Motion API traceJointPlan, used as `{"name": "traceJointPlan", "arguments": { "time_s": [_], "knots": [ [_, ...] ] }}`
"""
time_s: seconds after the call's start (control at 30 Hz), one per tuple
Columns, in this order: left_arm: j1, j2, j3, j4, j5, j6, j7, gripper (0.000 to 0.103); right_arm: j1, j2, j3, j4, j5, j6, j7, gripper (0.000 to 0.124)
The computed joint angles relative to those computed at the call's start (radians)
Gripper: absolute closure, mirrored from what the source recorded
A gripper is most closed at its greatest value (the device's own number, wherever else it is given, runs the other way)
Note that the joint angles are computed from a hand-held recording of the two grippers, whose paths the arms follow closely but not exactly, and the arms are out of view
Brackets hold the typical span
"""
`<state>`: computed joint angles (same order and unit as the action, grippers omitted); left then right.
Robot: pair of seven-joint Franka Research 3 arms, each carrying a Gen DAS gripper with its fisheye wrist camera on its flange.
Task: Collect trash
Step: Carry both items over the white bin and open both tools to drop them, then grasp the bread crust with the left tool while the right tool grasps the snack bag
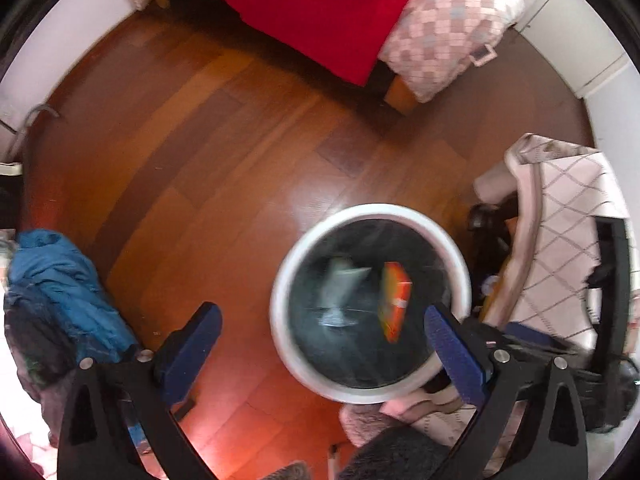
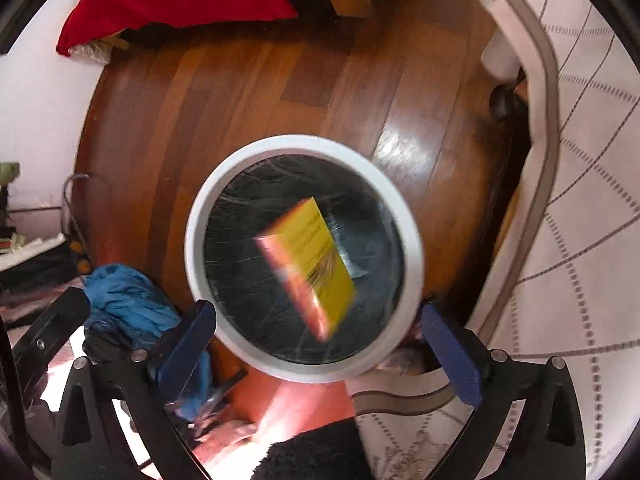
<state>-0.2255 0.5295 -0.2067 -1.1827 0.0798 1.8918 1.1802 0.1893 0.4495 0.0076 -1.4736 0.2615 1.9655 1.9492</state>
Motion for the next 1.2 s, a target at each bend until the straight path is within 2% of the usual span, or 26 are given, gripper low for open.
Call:
{"name": "traceJointPlan", "arguments": {
  "time_s": [0.1, 0.27, 0.4, 1.03, 1.2],
  "knots": [
    [-0.01, -0.067, 0.019, -0.089, 0.057, 0.026, -0.023, 0.0, 0.031, -0.017, -0.014, 0.004, -0.086, -0.017, 0.007, 0.021],
    [-0.006, -0.154, 0.016, -0.204, 0.102, 0.057, -0.03, 0.0, 0.076, -0.079, -0.029, -0.024, -0.227, -0.063, 0.041, 0.021],
    [-0.005, -0.212, 0.008, -0.276, 0.119, 0.082, -0.026, 0.0, 0.077, -0.148, -0.022, -0.095, -0.255, -0.055, 0.045, 0.021],
    [-0.034, -0.363, -0.019, -0.339, 0.14, 0.117, -0.021, 0.0, 0.05, -0.435, 0.022, -0.303, -0.273, 0.041, 0.069, 0.021],
    [-0.054, -0.419, -0.031, -0.346, 0.16, 0.115, -0.035, 0.0, 0.023, -0.562, 0.025, -0.389, -0.218, 0.11, 0.062, 0.021]
  ]
}}
